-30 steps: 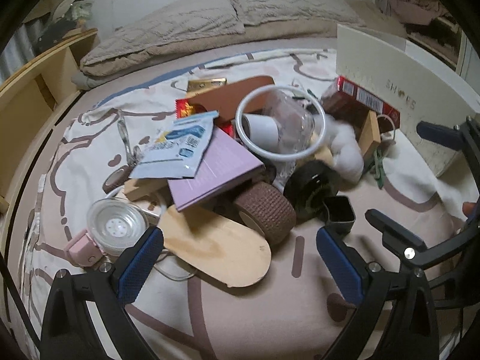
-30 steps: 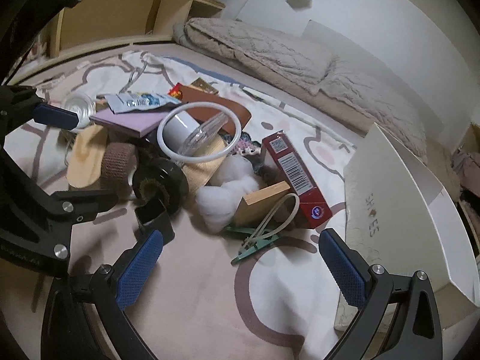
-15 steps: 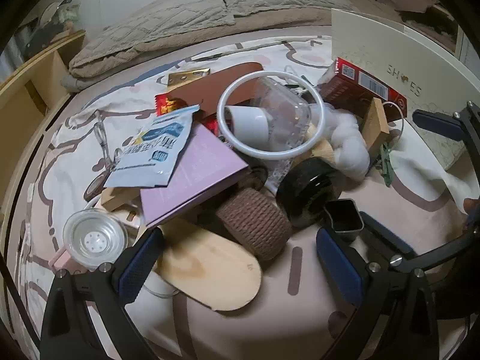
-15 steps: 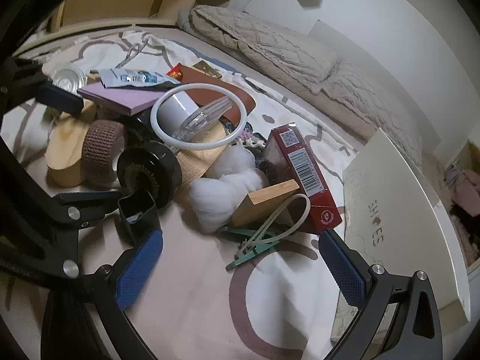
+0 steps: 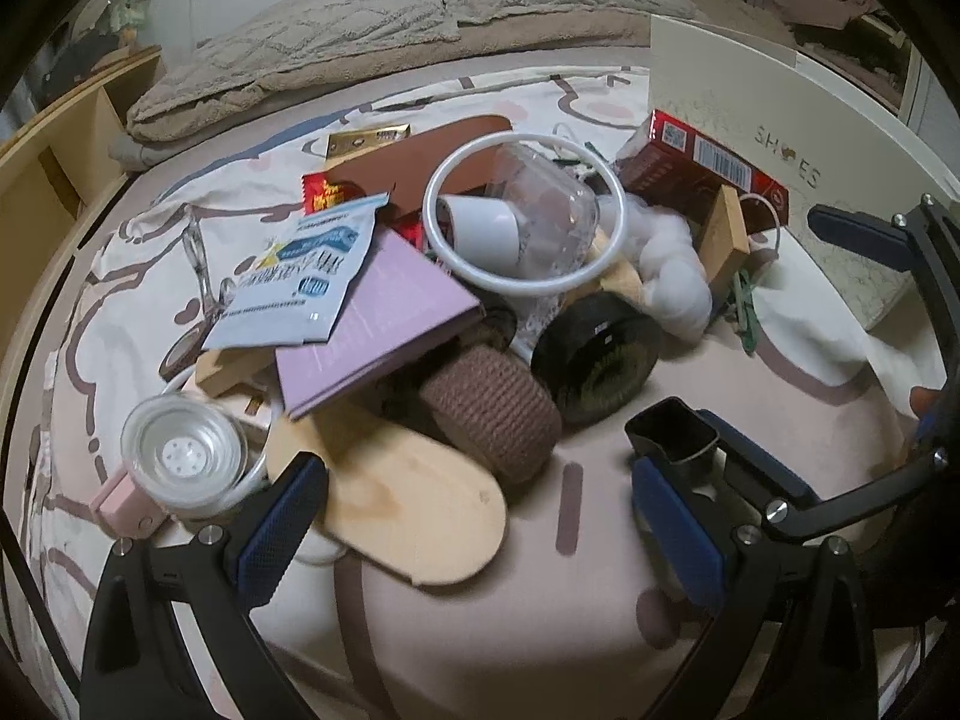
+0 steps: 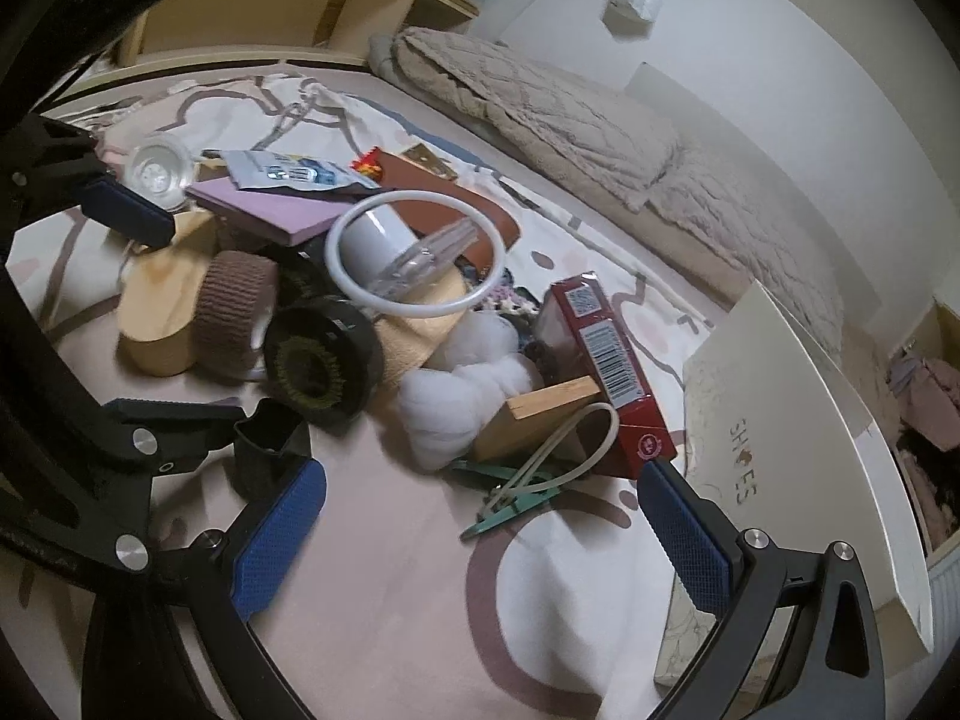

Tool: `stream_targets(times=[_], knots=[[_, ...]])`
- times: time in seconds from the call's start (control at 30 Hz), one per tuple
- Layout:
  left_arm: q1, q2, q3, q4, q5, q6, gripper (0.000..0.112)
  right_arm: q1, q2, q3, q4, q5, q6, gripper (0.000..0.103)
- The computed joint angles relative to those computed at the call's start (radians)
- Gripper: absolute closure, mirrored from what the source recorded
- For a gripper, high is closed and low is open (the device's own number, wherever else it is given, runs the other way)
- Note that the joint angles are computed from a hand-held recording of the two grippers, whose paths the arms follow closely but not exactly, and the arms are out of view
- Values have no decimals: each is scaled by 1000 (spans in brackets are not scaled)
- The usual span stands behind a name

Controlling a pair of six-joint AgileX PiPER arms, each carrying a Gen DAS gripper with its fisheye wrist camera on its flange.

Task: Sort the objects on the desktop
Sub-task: 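Lower the open left gripper onto the small black plastic piece on the sheet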

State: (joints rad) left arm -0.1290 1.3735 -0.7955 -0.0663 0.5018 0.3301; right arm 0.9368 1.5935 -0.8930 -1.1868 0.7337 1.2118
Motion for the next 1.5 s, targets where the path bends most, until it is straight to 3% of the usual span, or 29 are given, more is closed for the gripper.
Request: stream_targets(times=[0.43,0.73,0.97,1.17,1.33,1.5], knots=[[54,-105,47,-98,96,121,10,53,-77,35,37,5,-28,0],[218,-222,95,-297,245,349,10,82,-135,50,98,-40,-88,0],[385,-204,77,-425,382,450,10,88,-136,43,157,-75,-149,0],[505,-148,34,-551,469,506,10,15,-153,41,281,-140,-237,0],[467,-152,39,-526,461,482,10,-120,-182,56,469,-266,-341,0],[400,-173,62,-510,438,469,10,-225,-181,58,619,-321,-416,0]])
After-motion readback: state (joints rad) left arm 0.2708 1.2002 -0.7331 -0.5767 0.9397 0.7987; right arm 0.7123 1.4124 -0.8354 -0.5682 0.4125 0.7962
